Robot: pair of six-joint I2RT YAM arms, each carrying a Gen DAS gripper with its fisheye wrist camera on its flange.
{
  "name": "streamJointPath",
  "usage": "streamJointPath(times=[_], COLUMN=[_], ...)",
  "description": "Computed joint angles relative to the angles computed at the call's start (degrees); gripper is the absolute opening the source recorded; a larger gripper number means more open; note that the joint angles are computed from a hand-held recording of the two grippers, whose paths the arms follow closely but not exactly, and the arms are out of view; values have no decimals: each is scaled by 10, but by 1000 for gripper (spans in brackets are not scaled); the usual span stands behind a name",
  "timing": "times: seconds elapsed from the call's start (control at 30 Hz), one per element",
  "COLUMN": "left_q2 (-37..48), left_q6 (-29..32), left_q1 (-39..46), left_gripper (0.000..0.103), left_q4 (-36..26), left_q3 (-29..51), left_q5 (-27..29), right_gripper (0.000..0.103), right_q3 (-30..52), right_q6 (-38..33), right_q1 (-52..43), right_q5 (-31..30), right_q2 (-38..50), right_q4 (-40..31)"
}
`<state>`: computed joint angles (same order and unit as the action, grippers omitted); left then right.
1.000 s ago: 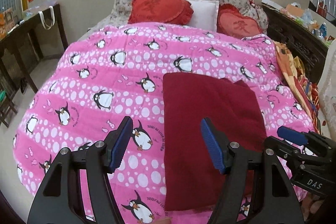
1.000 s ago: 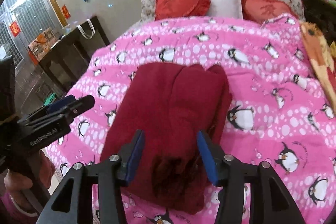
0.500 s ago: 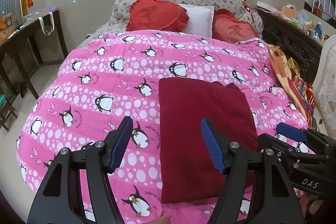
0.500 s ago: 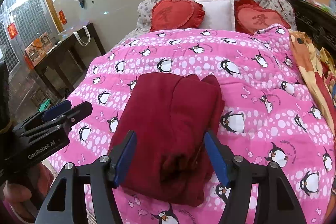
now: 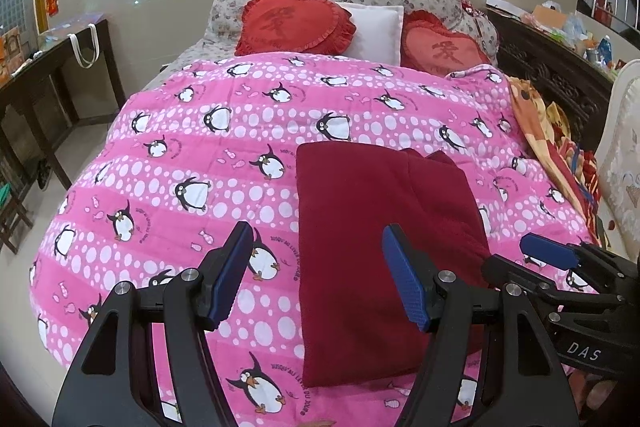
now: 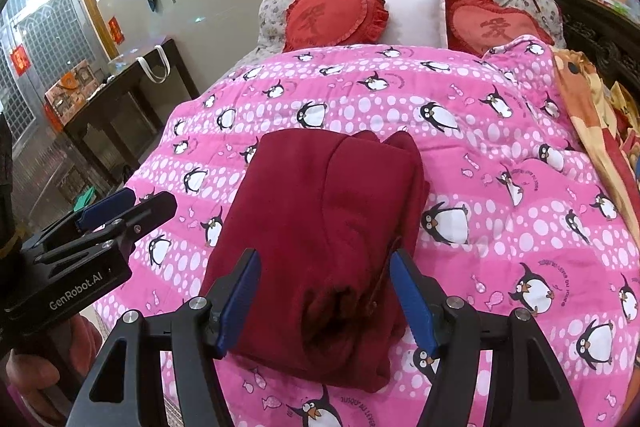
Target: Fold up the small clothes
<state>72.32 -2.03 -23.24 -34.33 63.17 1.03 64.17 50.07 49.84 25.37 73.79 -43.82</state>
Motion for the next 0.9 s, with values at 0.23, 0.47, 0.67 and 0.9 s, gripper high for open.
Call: streamJointPath(times=[0.23, 0.47, 0.67, 0.9], left_q2=[9, 12, 14, 16], left_q6=[4, 6, 6, 7], left_q1=[1, 4, 6, 8], left_gripper=[67, 67, 67, 67], left_q4=[4, 6, 11, 13], left_q3=[1, 0, -6, -9], left_q5=[2, 5, 8, 12], right_gripper=[65, 65, 65, 65], right_q3=[-7, -6, -8, -9], right_q6=[0, -1, -1, -4], right_q1=[-4, -6, -6, -11], right_q5=[-8, -12, -19, -28], right_q2=[4, 6, 14, 19], right_q4=[8, 11, 15, 19])
